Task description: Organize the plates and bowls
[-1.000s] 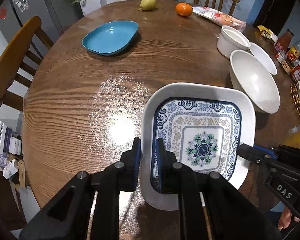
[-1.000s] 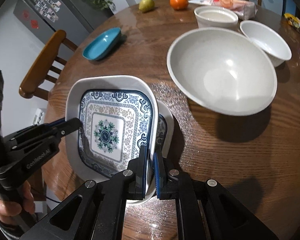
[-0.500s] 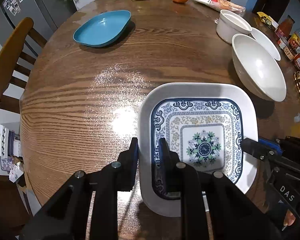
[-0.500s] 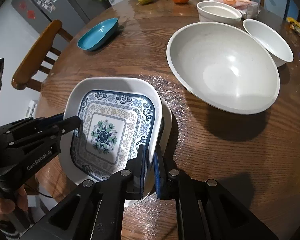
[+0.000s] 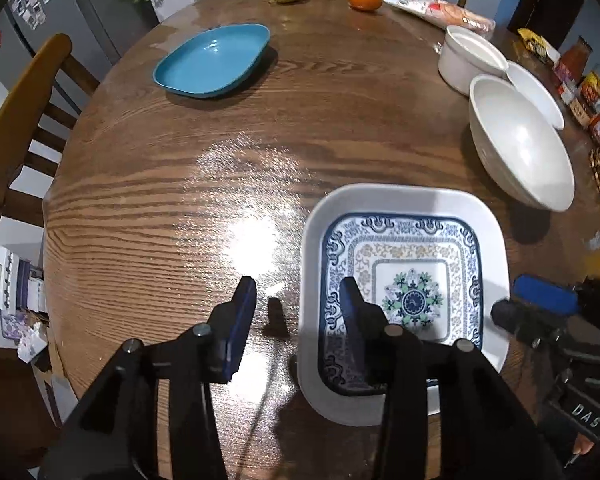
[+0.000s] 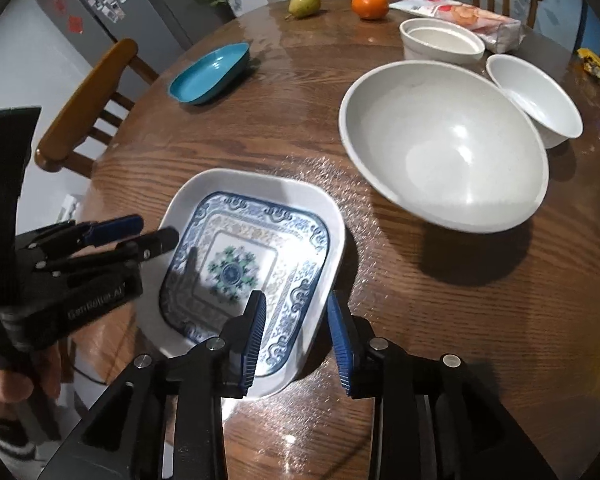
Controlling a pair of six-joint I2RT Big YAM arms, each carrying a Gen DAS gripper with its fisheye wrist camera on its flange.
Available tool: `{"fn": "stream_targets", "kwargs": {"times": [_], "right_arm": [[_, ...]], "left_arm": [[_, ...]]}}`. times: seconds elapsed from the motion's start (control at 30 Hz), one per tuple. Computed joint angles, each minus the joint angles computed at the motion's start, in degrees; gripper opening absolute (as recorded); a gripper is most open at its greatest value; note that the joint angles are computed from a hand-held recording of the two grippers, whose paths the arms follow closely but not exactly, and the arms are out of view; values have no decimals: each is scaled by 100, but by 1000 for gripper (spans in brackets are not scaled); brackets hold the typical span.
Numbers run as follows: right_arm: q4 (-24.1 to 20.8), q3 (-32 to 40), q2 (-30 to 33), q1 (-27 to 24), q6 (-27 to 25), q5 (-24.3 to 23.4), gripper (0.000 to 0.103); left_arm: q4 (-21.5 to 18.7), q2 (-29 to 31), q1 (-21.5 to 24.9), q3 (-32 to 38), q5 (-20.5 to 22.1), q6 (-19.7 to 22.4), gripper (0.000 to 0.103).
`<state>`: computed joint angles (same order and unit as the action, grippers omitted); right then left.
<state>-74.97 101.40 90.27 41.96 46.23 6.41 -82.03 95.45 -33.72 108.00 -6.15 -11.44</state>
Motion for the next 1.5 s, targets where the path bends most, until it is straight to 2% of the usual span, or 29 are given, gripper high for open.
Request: {"fn": "stream_targets", "kwargs": {"times": [0.13,0.3,0.57,0.83,1.0,1.2,1.23,1.33,1.4,1.5], "right_arm": [[66,-82,-121,-2,-45,-32,32],[240,-448,-545,-139,242,19,33],[252,-1031,-1216,-371,845,449,34],[305,-1318,-1543,-636,1270,755,35],[486,-1348,-1572,-968,1171,804,35],[658,-1307,-1313,-1263,1052,520,35],[646,-1282,-1265,-1290,1031,488,35],[618,-1212,-1121,-1342,924,372,35],[594,-1184,-1060,-1369,891,315,34],[601,-1176,-1025,-1397,825,262,21]], "left_arm": [[21,-24,54,134,27,-107,52],[-23,106,0,457,184,-130,52],[-80,496,-244,1122,552,-106,53],[-67,1190,-478,2027,731,-142,53],[-365,1867,-573,2930,660,-118,53],[-762,2502,-624,3755,722,-87,51],[-833,2597,-626,3886,759,-63,50],[-1045,2834,-626,4221,888,-10,29],[-1137,2932,-626,4350,933,26,25],[-1243,3052,-613,4508,1033,63,17]]}}
